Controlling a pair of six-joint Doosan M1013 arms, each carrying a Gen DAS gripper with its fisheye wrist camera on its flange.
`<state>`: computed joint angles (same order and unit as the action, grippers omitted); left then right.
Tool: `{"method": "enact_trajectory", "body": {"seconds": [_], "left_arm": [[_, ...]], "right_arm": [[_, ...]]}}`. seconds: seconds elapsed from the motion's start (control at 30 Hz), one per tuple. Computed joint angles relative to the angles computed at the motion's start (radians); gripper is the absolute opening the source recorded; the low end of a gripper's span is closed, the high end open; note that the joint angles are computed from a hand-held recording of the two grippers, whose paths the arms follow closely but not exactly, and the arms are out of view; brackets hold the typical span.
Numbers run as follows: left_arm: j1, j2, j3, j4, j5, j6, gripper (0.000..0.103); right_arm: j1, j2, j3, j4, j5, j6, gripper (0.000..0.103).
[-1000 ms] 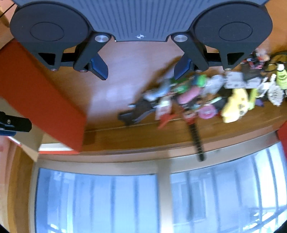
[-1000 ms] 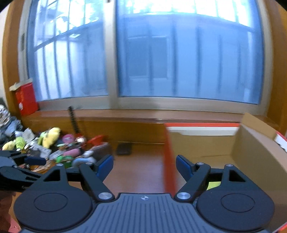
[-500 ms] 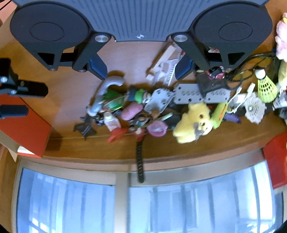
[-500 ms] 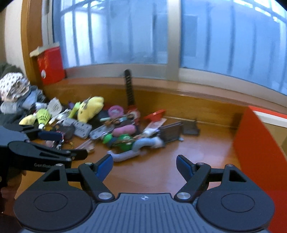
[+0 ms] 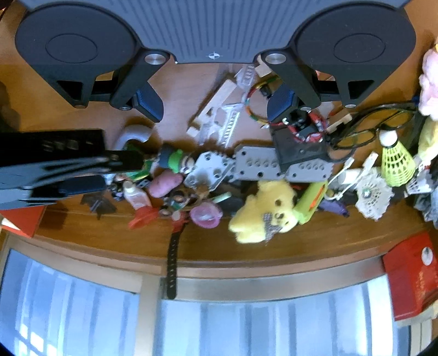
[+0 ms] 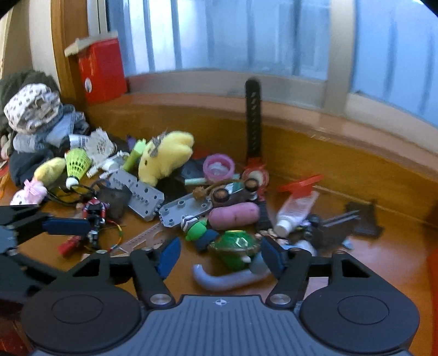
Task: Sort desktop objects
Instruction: 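Move both tools back over the cluttered desk, then grasp the green ball toy with the right gripper while the left gripper grasps the green figure keychain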
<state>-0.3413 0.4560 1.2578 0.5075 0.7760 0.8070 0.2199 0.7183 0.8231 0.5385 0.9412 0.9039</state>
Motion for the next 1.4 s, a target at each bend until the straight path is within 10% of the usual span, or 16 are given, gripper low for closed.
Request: {"method": "enact_trajectory", "body": {"seconds": [0.23,0.7,1.4], "left_arm": [[0.000,0.016,-0.021,0.002,0.044,-0.021,0.083],[-0.014,0.108,-0.145,-0.002,0.005,0.162,0.078],[-0.017,0.183,-0.231,-0.073,0.015,0.350,0.052]], "right_arm": [[0.007,0.077,-0.105,-0.052,0.065,0.029,0.065],[-0.059,0.003,0.012,0.001,0.042,0.128,0.043],[-0.075,-0.019,0.051,-0.029,0.020,0.141,0.050]]}}
